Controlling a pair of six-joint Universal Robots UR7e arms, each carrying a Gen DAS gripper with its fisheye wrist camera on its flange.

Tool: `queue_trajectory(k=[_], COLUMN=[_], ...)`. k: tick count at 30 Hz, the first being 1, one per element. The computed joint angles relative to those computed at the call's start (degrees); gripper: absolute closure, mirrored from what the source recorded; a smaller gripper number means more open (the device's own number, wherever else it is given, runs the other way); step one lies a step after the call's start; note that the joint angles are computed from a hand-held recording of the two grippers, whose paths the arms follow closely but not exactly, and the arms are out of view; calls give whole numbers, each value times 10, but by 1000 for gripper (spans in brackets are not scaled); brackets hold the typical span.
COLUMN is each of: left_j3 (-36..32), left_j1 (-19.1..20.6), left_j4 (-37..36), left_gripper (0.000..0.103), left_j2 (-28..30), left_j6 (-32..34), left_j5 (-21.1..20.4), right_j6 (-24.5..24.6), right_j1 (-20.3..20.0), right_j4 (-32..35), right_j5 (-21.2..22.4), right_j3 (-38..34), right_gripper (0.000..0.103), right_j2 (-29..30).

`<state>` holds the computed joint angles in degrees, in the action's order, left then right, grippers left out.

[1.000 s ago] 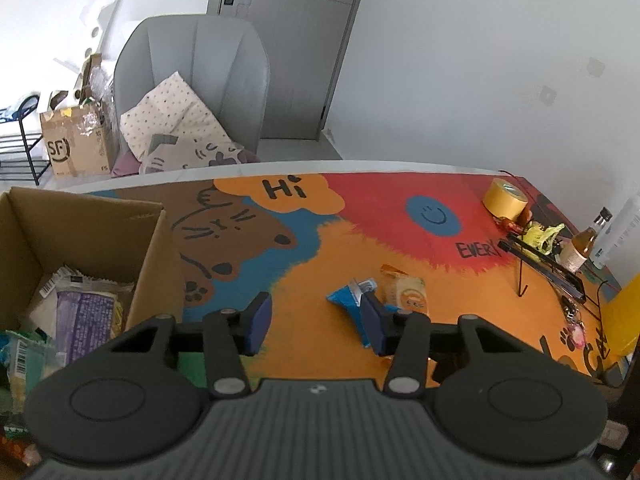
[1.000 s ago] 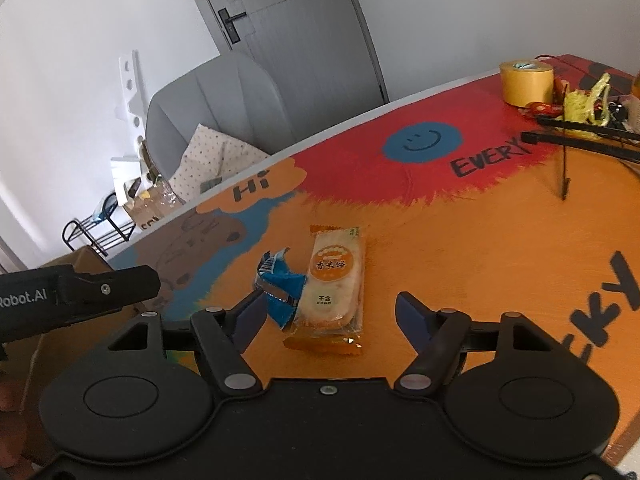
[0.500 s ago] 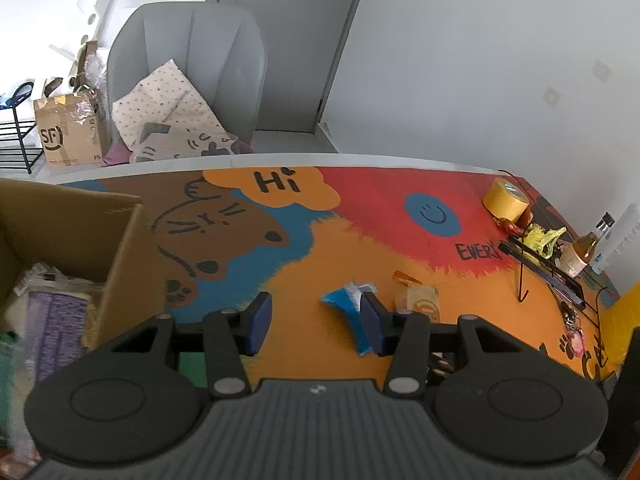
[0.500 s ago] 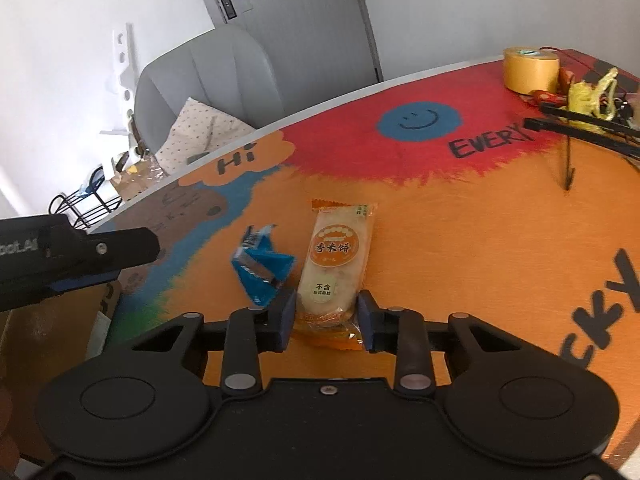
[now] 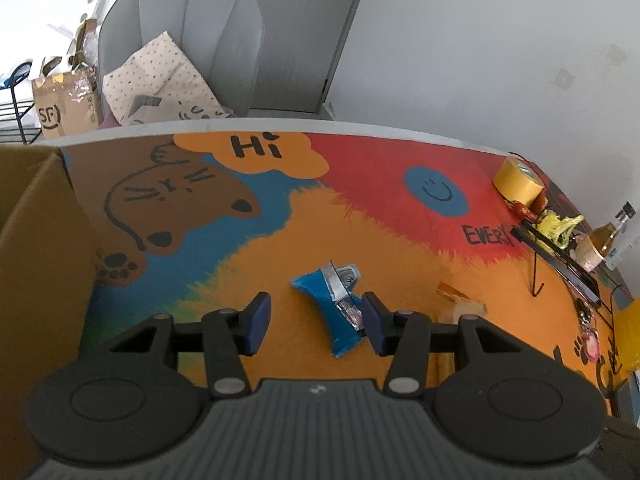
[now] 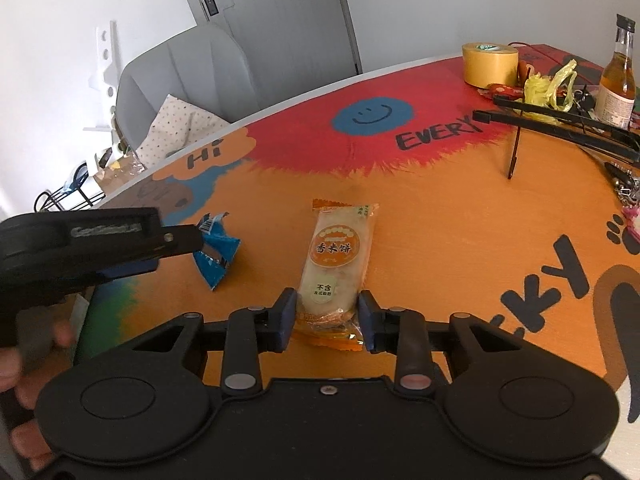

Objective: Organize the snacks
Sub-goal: 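Grasp the blue wrapped snack with the left gripper while right grasps round bun packet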

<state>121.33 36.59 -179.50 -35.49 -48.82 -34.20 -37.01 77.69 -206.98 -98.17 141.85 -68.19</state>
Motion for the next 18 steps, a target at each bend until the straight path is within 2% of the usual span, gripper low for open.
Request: queue_trajectory(k=[6,14,16,18], left_j3=[-11,-13,-12,-12], left_j1=[11,18,18,18], left_j4=[-29,-102,-109,-114], left_gripper=[51,48,46,46], left_j2=[17,43,45,47], left_j6=[1,11,7,10], left_j5=[4,8,11,11], right_j6=[3,-1,-2,3], right_j1=[-4,3,2,4], right_j4=[-14,-47,-50,-44], right_j5=[15,11,11,6], right_j3=[2,-5,-9,-13], right_gripper=[56,37,37,44], right_j2=[-4,25,33,42])
